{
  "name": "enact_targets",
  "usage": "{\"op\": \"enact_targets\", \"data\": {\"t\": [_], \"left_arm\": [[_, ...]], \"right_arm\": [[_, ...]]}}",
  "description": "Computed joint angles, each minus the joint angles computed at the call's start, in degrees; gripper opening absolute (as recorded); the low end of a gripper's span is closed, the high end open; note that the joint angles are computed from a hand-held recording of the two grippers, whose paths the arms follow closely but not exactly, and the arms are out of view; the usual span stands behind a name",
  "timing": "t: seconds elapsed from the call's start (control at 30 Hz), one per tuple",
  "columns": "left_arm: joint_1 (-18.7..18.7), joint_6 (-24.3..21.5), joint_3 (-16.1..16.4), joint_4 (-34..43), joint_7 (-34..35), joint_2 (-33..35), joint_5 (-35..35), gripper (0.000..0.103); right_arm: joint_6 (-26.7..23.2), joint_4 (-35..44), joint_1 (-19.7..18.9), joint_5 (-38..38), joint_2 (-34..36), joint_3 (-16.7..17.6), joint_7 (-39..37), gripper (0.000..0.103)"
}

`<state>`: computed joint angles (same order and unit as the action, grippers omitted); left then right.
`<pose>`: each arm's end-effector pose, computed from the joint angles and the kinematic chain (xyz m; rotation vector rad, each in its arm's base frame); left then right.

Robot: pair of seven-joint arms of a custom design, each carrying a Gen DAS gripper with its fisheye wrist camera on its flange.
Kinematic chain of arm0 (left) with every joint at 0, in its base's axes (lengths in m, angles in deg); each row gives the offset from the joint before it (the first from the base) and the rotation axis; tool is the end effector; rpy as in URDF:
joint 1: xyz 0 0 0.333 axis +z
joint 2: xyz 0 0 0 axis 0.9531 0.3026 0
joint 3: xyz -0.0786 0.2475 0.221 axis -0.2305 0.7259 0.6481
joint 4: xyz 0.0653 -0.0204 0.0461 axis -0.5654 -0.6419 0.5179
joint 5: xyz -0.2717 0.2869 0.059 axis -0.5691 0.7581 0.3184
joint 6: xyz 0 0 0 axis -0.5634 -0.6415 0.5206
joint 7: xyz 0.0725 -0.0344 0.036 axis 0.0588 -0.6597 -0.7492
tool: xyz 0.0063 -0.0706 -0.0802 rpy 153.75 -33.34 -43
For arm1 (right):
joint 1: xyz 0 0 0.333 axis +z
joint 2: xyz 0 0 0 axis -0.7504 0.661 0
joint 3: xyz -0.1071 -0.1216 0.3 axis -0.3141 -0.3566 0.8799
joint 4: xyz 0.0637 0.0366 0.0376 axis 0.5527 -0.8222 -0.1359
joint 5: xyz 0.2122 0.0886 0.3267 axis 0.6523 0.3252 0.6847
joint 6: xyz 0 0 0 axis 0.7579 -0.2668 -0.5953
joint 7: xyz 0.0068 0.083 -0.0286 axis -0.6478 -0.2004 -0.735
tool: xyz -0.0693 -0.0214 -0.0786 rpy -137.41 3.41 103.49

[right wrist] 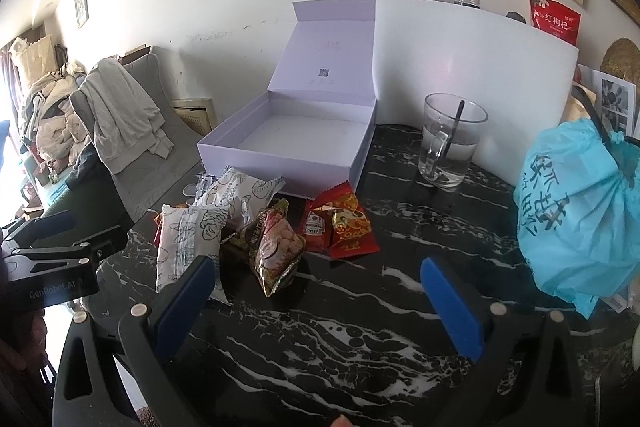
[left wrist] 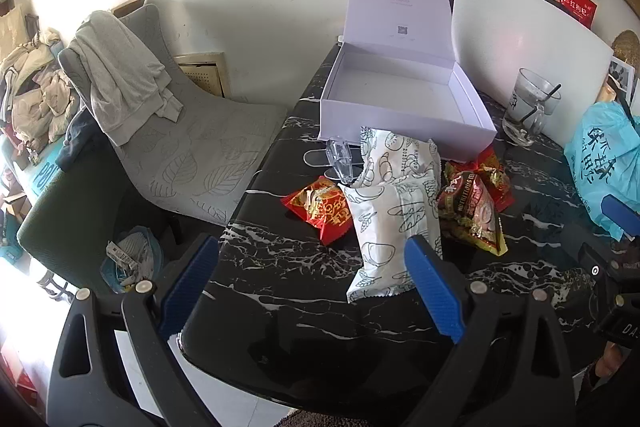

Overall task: Organize objects
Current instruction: 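Move both tools toward the snack pile beside the lavender box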

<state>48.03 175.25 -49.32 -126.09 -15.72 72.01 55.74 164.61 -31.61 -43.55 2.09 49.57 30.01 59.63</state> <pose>0.6091 -0.3417 0.4098 -2.0277 1.3861 -0.5324 0.6738 0.1498 0.4275 -1.9761 1.2344 -0.5243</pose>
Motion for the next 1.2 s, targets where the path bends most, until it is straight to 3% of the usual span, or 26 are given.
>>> {"op": "enact_targets", "data": {"t": [0.87,1.2], "left_arm": [[0.54,0.45,-0.08,-0.98,-0.54,-1.05,0.05,0.094],[1.05,3.32,-0.21,0.25,1.63,0.36,-0.59,0.094]], "right_arm": [[-1.54,0.65,-0.01,1.08,-0.16,0.21,-2.43,0.103],[-3.19,1.98,0.73,-0.44,0.84,-0.86,-3.3,0.103]]}}
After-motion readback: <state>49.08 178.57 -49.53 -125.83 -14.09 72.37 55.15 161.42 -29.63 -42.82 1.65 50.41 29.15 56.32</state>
